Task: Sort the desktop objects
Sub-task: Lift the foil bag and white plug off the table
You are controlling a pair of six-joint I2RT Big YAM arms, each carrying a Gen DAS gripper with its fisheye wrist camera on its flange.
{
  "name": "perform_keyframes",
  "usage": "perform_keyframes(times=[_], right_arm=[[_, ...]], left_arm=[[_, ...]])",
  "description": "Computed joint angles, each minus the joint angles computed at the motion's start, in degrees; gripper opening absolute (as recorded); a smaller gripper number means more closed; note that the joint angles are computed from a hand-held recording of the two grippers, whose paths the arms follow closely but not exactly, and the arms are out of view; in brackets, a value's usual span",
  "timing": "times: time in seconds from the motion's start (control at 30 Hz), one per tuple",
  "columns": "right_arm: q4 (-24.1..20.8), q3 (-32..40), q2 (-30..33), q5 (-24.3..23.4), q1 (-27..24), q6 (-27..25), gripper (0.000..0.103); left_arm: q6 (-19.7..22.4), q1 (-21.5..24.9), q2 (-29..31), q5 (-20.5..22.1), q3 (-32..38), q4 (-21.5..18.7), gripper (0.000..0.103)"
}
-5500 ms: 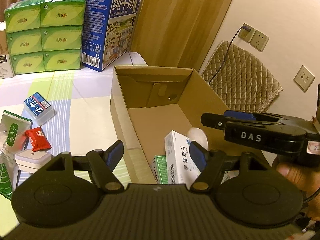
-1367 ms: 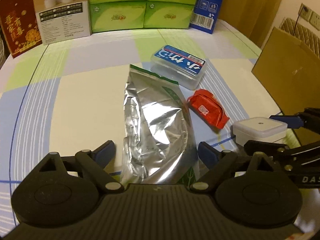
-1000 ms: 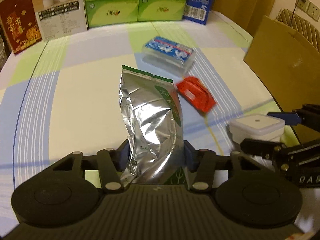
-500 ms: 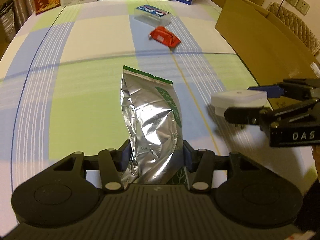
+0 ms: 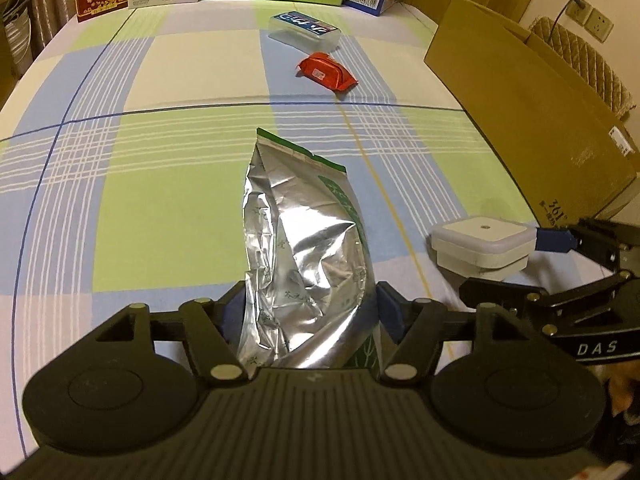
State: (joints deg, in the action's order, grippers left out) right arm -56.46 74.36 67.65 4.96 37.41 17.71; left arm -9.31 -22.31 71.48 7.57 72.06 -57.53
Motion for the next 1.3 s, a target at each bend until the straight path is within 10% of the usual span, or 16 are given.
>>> perform_keyframes(times=[0.5, 1.0, 1.3], right_arm=[[-0.8, 0.3, 1.7, 1.3, -0.6, 0.5, 0.071], [-1.0, 0.1, 1.3, 1.3, -1.3, 0.3, 0.07], [-0.9, 0.3, 1.6, 0.7, -1.5, 0.6, 0.07]], left_arm=[[1.2, 0.3, 1.9, 1.1, 1.2, 0.9, 0.074], [8.1, -4.1, 4.1, -8.4, 1.9, 0.6, 0.089], [7.8, -3.5, 3.3, -7.9, 1.8, 0.4, 0.065]])
